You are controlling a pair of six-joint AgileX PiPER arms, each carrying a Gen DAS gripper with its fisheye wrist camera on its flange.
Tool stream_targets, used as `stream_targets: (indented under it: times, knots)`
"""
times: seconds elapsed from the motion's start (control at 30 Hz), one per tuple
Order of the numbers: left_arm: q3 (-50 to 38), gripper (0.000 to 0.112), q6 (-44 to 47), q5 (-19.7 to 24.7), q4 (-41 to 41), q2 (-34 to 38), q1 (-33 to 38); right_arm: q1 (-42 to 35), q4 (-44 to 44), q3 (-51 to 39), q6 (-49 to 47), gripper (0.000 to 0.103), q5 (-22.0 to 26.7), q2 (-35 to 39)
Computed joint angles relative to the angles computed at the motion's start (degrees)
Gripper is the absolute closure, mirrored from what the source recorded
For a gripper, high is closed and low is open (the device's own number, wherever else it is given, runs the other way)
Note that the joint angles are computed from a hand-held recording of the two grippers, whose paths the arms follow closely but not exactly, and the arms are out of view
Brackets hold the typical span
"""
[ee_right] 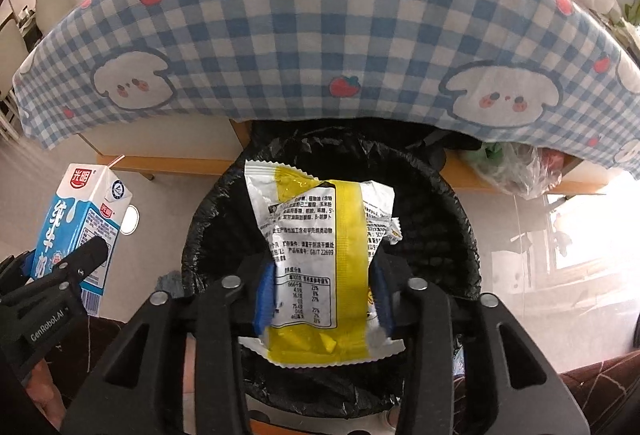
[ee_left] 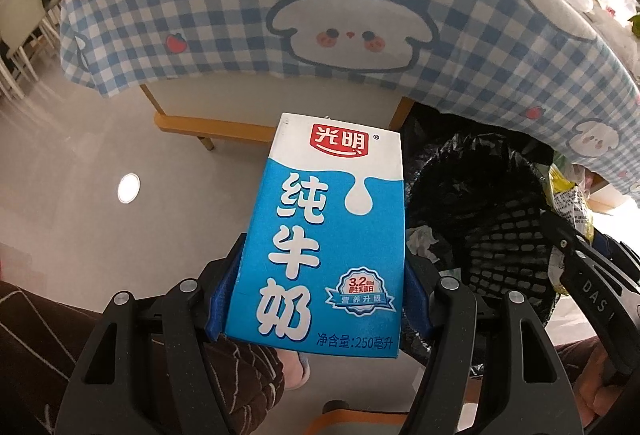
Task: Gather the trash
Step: 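Open the right tool to drop the yellow snack wrapper into the bin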
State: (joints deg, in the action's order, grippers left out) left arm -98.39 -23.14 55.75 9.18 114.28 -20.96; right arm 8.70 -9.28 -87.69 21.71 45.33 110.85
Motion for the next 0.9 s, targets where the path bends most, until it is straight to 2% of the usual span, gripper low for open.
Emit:
stream_targets:
  times: [0.03,0.23,0.4,0.5,0.9]
  knots:
    - [0.2,0.047,0.1,-0.3,-0.1,-0.1,0.0,0.0,-0.1,0.2,0.1,0.062,-0.2,-0.2]
    - [1.0,0.047,-0.1,-0.8,0.2,-0.6,-0.1,-0.1,-0.4,-0.2,0.8,0.036,0.1,-0.3]
    - [0.0,0.047,0.7,-0.5,0.1,-0.1,-0.6,-0.6,-1.1,0.3,0.5,0.023,0.3,-0.7]
    - [-1.7,0.047,1.0,0.4,0.0,0.9,-1.2,-1.3,-1.7,1.6,0.6,0.019,-0.2,-1.5]
    - [-9.2,0.047,-0.8,4.1,0.0,5.8,-7.8,-8.0,0.1,5.5,-1.2,0.012,-1.6,-5.4]
